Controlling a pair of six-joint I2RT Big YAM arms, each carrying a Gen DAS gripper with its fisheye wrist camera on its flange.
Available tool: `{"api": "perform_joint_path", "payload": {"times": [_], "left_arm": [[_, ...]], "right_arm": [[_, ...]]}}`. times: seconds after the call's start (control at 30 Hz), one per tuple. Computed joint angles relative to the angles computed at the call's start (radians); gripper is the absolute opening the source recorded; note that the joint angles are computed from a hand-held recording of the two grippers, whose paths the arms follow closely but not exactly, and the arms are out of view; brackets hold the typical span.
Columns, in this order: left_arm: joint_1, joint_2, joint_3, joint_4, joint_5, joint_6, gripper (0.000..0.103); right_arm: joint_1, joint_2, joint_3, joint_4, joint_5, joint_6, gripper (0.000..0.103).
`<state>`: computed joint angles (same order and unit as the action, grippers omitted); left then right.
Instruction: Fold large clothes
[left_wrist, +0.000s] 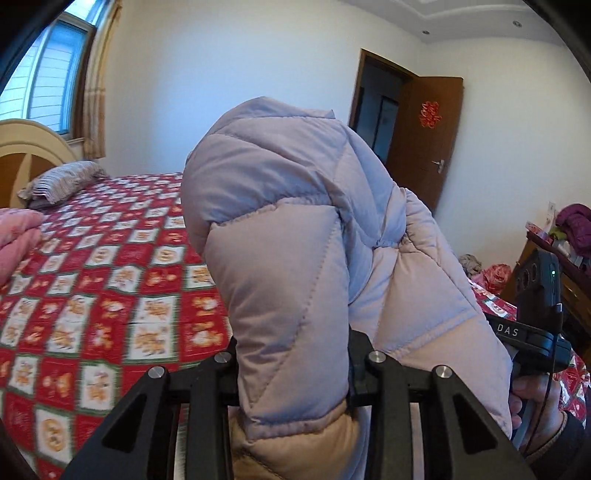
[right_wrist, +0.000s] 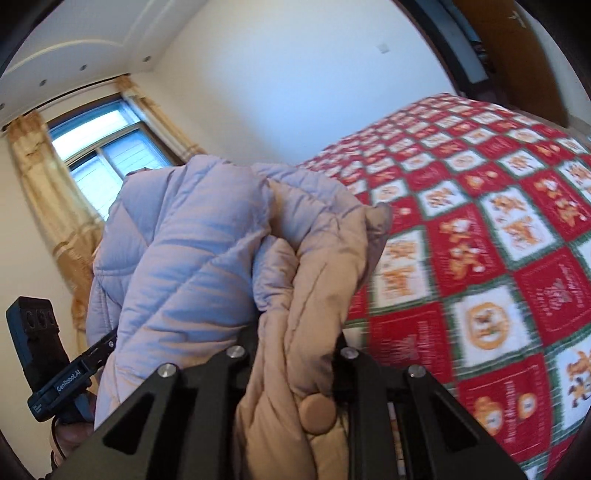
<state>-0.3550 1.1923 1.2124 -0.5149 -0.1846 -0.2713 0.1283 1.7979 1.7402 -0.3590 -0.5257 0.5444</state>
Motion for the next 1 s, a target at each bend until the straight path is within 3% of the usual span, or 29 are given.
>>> {"api": "perform_joint_path", "payload": {"times": [0.33,0.83,1.0], "left_arm": [[0.145,-0.127,-0.13,-0.025,0.015,-0.026,0.035],[0.347,-0.244,-0.26,-0.044,0.1,-0.046,0.035],[0.416,-0.251,-0.289,-0.047,0.147,-0.04,0.035]], "right_arm": [[0.098,0.122,0.228,-0.129,-0.026,-0.072,0.02],[0.204,0.395,0.698,-0.44,-0.013,-0.191,0.02],[0.23,0.512,0.911,-0.572,-0.011,-0.226,0.02]]}}
